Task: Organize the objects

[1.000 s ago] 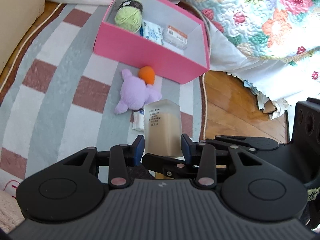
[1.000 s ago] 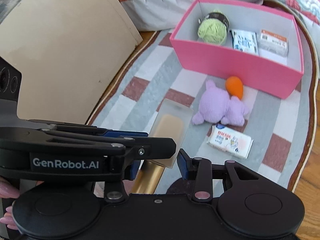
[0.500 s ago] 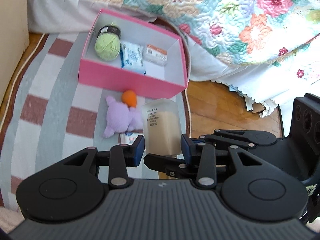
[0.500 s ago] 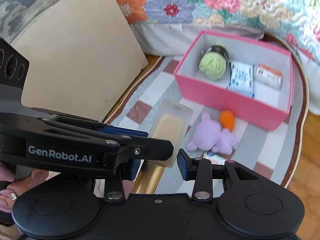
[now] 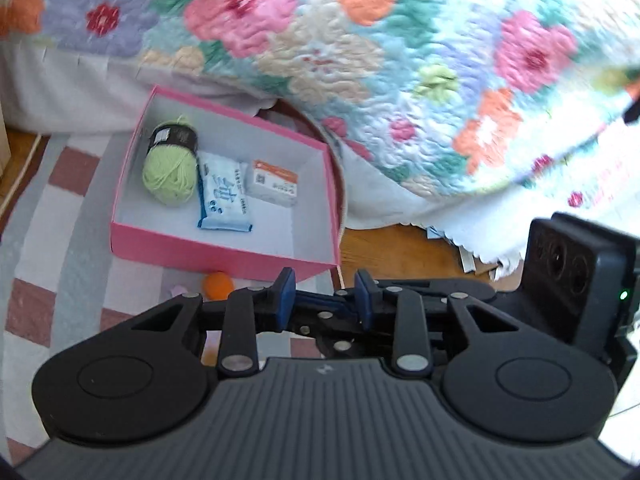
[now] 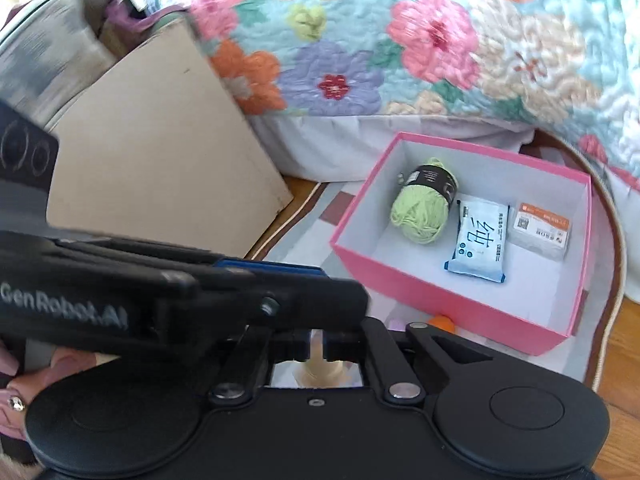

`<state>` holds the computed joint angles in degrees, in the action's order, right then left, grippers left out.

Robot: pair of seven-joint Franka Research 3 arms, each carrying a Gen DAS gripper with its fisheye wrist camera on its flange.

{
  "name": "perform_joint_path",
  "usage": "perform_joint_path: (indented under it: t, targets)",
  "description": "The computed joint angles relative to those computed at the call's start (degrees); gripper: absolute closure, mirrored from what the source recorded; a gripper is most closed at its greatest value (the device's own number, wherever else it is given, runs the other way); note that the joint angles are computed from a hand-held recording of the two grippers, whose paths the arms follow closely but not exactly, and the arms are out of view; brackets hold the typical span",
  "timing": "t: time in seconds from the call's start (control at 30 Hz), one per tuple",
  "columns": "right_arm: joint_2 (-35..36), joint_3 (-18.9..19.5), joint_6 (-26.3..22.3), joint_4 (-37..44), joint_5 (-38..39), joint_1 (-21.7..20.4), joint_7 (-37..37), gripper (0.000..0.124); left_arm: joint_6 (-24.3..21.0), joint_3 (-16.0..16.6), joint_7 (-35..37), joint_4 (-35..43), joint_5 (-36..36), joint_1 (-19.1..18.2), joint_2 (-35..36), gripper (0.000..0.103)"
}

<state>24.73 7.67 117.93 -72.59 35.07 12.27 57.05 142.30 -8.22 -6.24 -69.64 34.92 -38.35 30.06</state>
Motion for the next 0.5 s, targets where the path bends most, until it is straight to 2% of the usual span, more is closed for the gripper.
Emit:
perform_joint_path:
  t: [0.1,0.23,0.33,0.5]
  targets:
    - [3.2,-0.4,0.6,1.8,-1.2,0.7,1.3,0.118,2.0,-0.9,-0.6,-4.6,-2.5,2.0,-1.1,0.073]
    - [3.9,0.1,-0.3,-0.4,-1.2,0.2,2.2,0.116,2.8,-1.4,-1.8,-10.1,-4.2,3.0,-2.4,0.073]
    - [2.5,0.5,0.3,-4.2,-0.5,0.0,-0.1,0.11,4.2,-1.7,-3.9,-15.9,-4.5,3.7,-4.9,0.073]
    - [1.4,1.0,-0.1,-6.7,-0.7,0.9,-4.4,0.11,-0.2,-2.7,-7.8,-22.5,-3.7,3.8,-9.1,0.073]
